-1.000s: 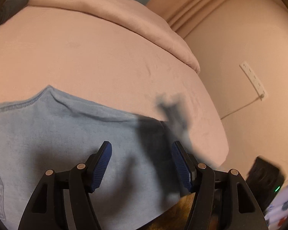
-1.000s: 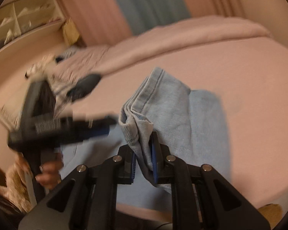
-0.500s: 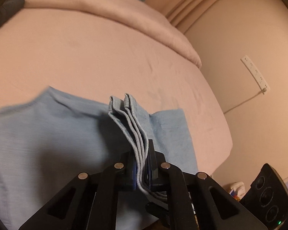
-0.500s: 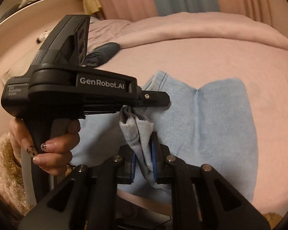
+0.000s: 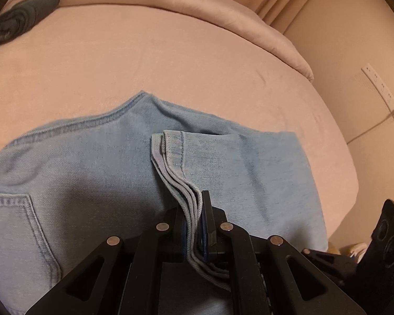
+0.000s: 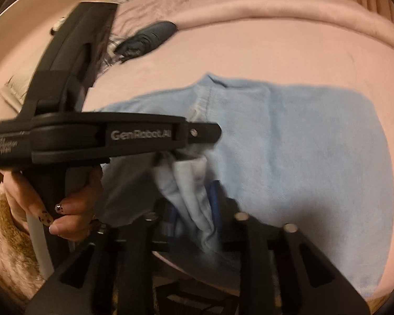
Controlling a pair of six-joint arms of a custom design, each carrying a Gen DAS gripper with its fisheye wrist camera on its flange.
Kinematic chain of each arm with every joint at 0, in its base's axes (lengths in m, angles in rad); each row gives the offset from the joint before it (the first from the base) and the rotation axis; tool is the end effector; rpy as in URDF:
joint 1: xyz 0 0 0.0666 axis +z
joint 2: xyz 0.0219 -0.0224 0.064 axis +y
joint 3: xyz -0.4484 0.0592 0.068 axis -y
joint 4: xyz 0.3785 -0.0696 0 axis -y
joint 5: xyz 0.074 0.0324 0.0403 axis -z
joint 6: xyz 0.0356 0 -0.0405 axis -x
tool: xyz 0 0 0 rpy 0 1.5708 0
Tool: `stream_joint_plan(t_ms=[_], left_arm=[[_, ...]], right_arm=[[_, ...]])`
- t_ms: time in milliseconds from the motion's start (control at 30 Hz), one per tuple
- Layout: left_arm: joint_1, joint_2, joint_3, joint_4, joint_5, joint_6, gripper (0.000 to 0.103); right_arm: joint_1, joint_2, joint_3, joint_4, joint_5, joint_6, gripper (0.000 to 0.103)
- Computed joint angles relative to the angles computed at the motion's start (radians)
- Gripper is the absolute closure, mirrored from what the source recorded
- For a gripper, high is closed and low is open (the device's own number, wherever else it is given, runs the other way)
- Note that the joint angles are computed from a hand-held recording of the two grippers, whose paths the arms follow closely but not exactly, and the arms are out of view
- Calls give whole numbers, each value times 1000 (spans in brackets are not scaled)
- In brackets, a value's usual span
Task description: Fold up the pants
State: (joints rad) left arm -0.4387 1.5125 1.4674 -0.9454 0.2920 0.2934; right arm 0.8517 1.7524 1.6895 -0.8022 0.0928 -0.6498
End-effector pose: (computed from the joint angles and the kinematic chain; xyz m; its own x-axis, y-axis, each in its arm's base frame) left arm 0.4489 -0.2224 0.4746 -0.8837 0.1087 -0.4552 0.3072 0.8685 -0.3890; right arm 0.4101 0.4628 0.4521 -0.8285 -0.0318 -0.5591 -0.2616 0.9047 0.3362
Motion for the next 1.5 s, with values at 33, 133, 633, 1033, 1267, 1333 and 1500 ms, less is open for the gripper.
stream_joint_plan(t_ms=[33,133,633,1033,1267,1333,1500], left_arm=[[-4,1,4,-2,-6,-3,97],[-5,-11,6,7,-6,-10,97],[-19,-5,1,-14,-94,-59,92],[-24,-71,-32,-17,-108,-23,92],[-12,-94,-58,-41,-110,-28,92],[-5,-102,-58,-43,-90,-19,92],[15,-126,-66,2,15,-18,92]], right_arm=[[-2,-8,-6,5,-7,-8,68],[9,-52,-35,9,21,-23,41],[-31,-118,-124,-177,253,-166,43],[-23,-181,-139,-160,296,-171,43],[-27,-147,-149,-219,280,-202,43],[-22,-144,-137,-244,289,-209,43],[-25,-160,-159,-226,281,-209,43]])
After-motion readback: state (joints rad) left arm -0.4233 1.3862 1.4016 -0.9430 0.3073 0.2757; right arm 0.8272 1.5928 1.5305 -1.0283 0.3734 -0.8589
